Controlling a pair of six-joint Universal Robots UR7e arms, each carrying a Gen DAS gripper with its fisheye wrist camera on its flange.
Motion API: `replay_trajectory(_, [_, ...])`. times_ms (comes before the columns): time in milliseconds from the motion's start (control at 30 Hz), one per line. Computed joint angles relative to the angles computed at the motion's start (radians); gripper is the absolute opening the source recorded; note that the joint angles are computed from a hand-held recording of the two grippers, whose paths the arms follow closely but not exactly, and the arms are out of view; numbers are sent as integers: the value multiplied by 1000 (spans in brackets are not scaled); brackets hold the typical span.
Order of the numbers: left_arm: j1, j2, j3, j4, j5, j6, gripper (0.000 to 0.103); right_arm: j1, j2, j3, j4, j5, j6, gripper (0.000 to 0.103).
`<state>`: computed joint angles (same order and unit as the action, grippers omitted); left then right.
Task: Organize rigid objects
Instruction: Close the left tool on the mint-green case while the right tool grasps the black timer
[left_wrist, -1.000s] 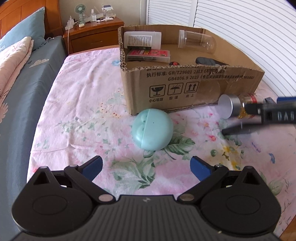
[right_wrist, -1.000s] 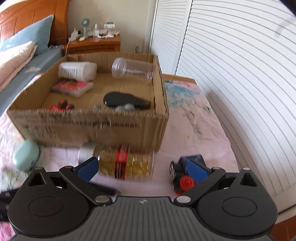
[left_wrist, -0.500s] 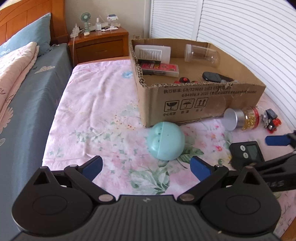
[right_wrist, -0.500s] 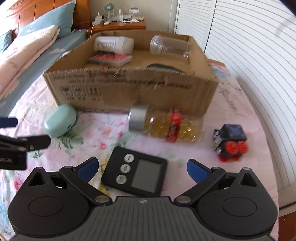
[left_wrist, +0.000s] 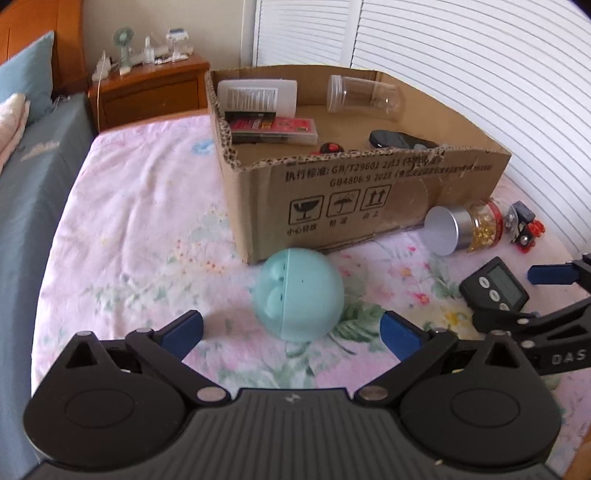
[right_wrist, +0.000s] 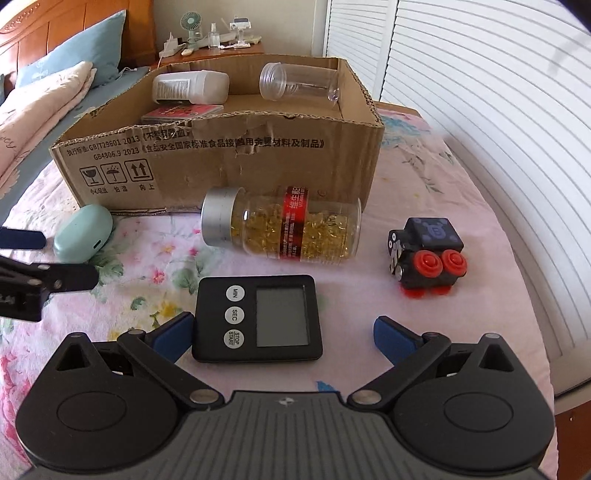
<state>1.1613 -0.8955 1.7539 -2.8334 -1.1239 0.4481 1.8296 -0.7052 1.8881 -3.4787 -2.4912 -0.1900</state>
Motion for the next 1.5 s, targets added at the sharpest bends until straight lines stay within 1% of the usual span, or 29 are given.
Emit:
replay_trajectory(133, [-1, 12, -5, -17, -5, 40, 99, -3, -2, 4, -11, 11, -18, 103])
replay_trajectory(167, [-2, 15, -5, -21, -5, 48, 95, -4, -2, 4, -13, 14, -21, 103])
replay_trajectory(200, [-5, 17, 0, -39, 2, 59, 87, -5, -1, 5, -19, 16, -26, 103])
replay_trajectory(233, [-9, 19, 2, -51, 11, 70, 84, -5, -1, 5, -24, 17, -30, 103])
replay_trajectory(300, [-12, 19, 1, -51, 4, 74, 69, -6, 0, 7, -30, 20, -36, 103])
replay_trajectory(367, [-16, 19, -1, -46, 7, 77, 62, -6, 0, 8, -33, 23, -41, 103])
replay_trajectory(467, [-20, 20, 0, -45, 11, 79, 57, -6, 0, 10, -39, 25, -46, 103])
replay_trajectory(533, [-21, 18, 1, -41, 6, 75, 53, -6, 0, 11, -45, 26, -50, 103])
replay_trajectory(800, [-25, -1, 17, -11, -4, 80, 52, -10, 4, 15, -71, 46, -86, 103])
replay_trajectory(933, [-25, 2, 17, -19, -6, 66, 52, -9, 9, 12, -77, 58, -102, 103])
replay_trajectory(1000, [-26, 4, 18, -26, -3, 66, 52, -6, 8, 12, -76, 63, -107, 100])
replay_trajectory(1133, [-24, 7, 17, -33, -7, 76, 52, -1, 9, 12, -84, 78, -128, 86])
replay_trajectory(1200, [-23, 7, 11, -21, -9, 69, 52, 0, 9, 10, -82, 82, -135, 83])
replay_trajectory(1267, [-23, 6, 11, -19, -10, 71, 52, 3, 6, 10, -76, 83, -137, 74])
replay_trajectory(1333, [-24, 4, 10, -8, -10, 73, 52, 4, 0, 9, -57, 82, -127, 74])
replay_trajectory(1500, [-27, -7, -2, 50, -9, 76, 51, 8, -14, 16, -21, 86, -132, 74])
